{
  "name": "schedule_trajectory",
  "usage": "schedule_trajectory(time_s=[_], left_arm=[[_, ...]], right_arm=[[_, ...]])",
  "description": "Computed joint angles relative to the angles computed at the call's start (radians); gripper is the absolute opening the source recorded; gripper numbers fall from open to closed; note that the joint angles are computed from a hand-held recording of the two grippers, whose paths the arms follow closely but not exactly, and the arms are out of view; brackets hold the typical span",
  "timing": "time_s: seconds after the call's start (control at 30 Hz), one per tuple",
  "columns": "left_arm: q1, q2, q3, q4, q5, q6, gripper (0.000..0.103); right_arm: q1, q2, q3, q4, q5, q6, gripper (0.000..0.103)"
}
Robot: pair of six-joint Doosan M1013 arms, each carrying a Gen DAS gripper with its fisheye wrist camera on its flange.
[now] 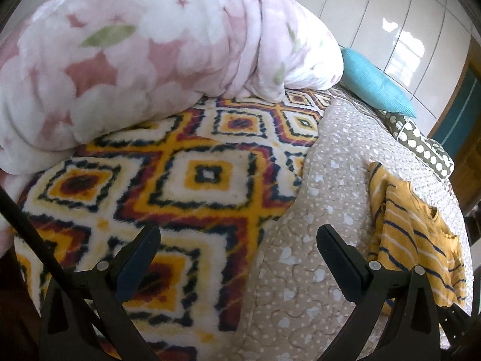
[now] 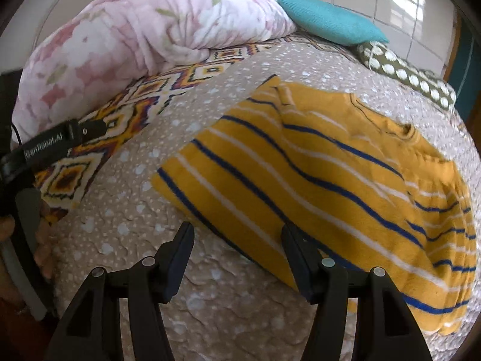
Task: Fold small clothes
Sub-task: 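Move both tools to the side edge of the halved sweater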
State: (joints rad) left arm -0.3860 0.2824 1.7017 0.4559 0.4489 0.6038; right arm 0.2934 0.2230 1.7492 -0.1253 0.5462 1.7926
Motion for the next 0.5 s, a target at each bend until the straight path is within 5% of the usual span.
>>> schedule_trajectory(time_s=[0.5], left_arm=[[0.006,0.006,-0.006,0.028,0.015,-0.050,0.103]], right_arm=[[0.102,0.058,-0.023,-0.495,0.048,0.298,0.067]])
